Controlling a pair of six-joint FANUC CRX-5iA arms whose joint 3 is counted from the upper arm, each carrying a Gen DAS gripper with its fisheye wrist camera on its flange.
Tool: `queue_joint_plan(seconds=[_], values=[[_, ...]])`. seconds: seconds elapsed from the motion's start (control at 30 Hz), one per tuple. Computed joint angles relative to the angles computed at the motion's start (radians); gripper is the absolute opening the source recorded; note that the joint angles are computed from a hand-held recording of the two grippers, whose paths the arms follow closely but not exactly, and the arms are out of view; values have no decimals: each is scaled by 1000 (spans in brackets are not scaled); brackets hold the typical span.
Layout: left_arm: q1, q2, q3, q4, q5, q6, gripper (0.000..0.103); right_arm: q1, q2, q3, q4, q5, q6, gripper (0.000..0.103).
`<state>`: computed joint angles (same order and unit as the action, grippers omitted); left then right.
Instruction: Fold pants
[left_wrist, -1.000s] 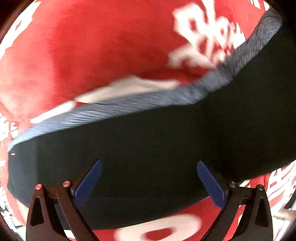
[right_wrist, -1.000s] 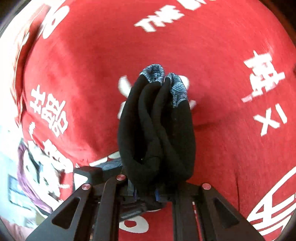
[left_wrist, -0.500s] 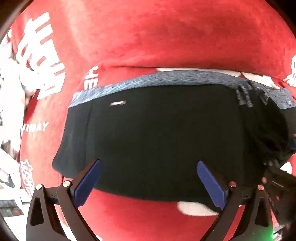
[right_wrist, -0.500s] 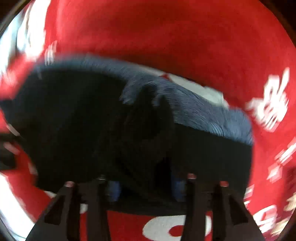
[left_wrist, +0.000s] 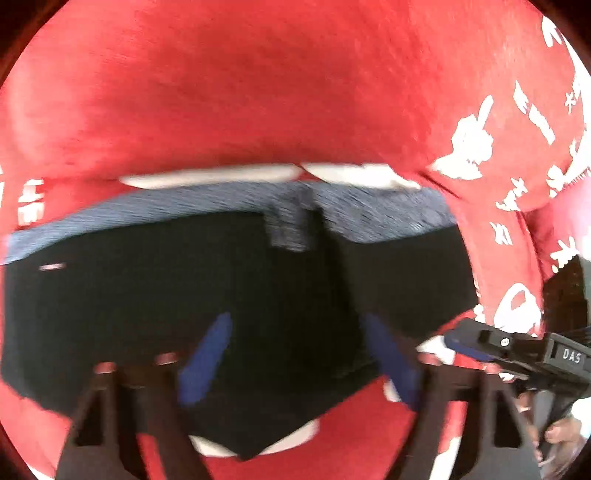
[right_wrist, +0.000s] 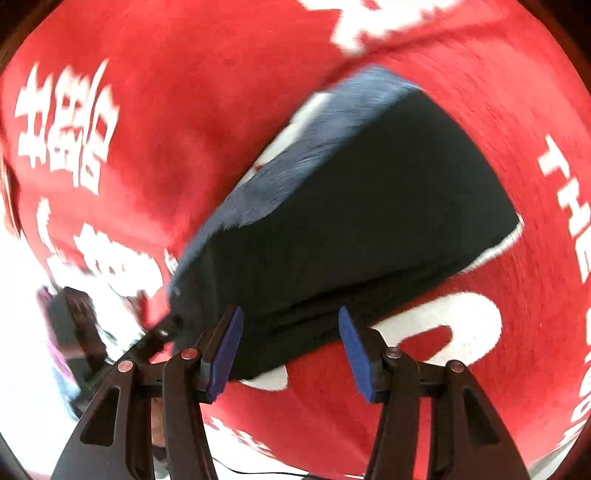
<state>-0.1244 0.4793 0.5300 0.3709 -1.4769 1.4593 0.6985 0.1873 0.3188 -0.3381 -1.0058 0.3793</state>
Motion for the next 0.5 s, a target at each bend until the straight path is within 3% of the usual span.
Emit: queue_joint_plan(seconds=[0.13,0.27,0.33,0.37,0.5], values=[[-18,59,17,41,-19,43,52,-24,-36,-87,-76,101,-17,58],[-32,70,28,10,-8,37,48,-29,-42,-140,-89,194,-54,57],[-37,60,26,-2,-8,37,41,-42,-46,-164,-119,229,-62,39],[-36,62,35,-7,-16,38,38,-46,-39,-160,-134,219,-67,9],[-30,-6,-6,-38,-7,34,38,-55,-35,-135,-180,225,-14,8]])
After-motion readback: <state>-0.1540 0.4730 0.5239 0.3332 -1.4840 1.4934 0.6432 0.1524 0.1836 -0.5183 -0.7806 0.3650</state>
